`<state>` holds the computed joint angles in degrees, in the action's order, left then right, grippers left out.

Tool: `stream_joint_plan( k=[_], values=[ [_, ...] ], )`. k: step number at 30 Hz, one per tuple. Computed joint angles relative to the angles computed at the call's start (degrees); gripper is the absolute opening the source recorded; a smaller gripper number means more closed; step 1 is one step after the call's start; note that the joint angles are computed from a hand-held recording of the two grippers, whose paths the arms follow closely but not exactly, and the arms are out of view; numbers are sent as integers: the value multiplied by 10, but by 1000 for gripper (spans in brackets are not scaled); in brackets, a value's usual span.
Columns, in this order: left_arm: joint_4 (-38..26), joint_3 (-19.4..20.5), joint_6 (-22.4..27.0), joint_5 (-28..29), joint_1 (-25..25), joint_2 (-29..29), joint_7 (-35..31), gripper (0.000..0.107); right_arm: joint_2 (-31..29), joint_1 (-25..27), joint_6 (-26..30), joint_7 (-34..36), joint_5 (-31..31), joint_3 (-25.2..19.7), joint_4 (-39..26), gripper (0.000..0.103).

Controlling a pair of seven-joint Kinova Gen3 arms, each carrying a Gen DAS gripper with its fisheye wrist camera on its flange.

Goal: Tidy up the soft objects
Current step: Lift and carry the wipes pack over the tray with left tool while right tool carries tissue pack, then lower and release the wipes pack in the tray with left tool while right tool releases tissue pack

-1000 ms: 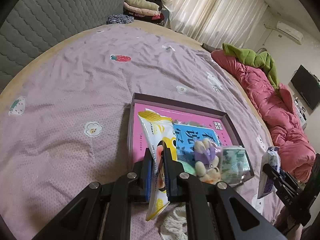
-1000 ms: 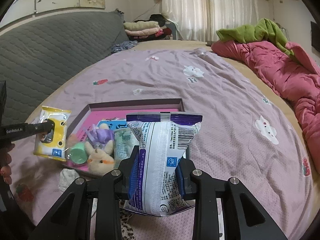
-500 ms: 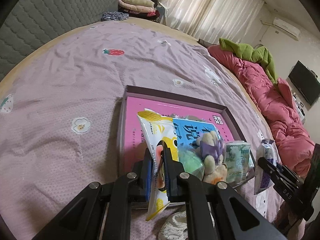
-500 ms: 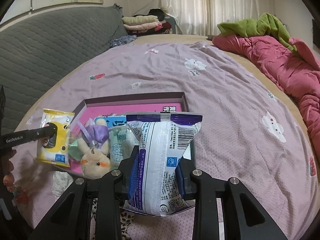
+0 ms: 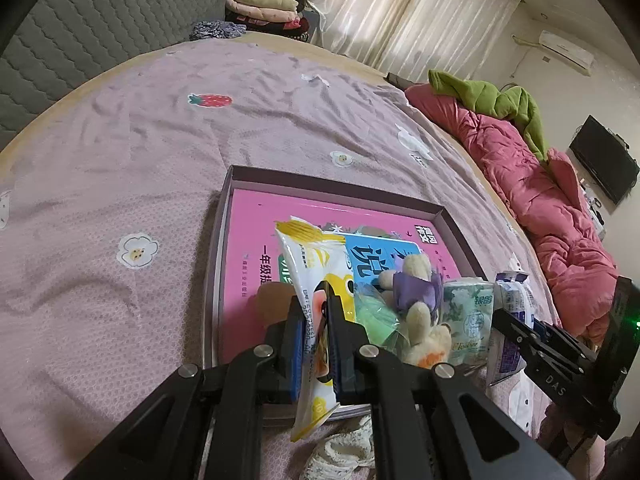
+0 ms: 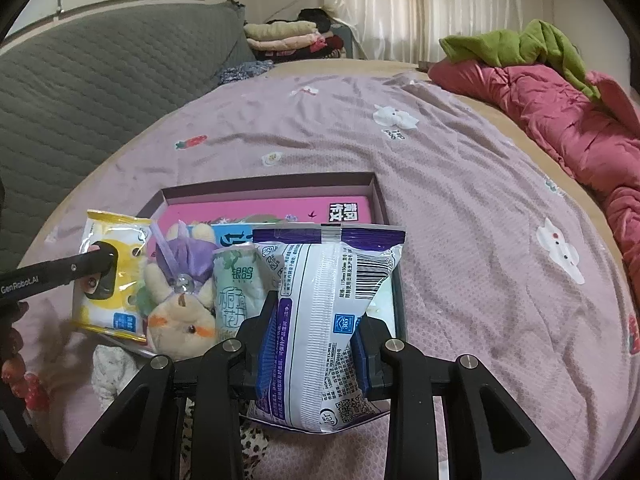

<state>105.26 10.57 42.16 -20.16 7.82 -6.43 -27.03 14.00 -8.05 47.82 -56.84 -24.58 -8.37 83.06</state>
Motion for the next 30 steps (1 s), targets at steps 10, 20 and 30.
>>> stream_joint_plan(
  k=[10,20,30],
  values=[
    [3,-2,-9,6,-1,1,-4,11,18,-1,6,-8,5,0,-13,33],
    [4,-3,-12,12,-2,1,-11,11,19,1,-3,-18,9,-1,-8,34],
    [3,-1,-6,11,-5,-1,-8,12,19,6,-2,-16,7,-3,-7,47]
  ],
)
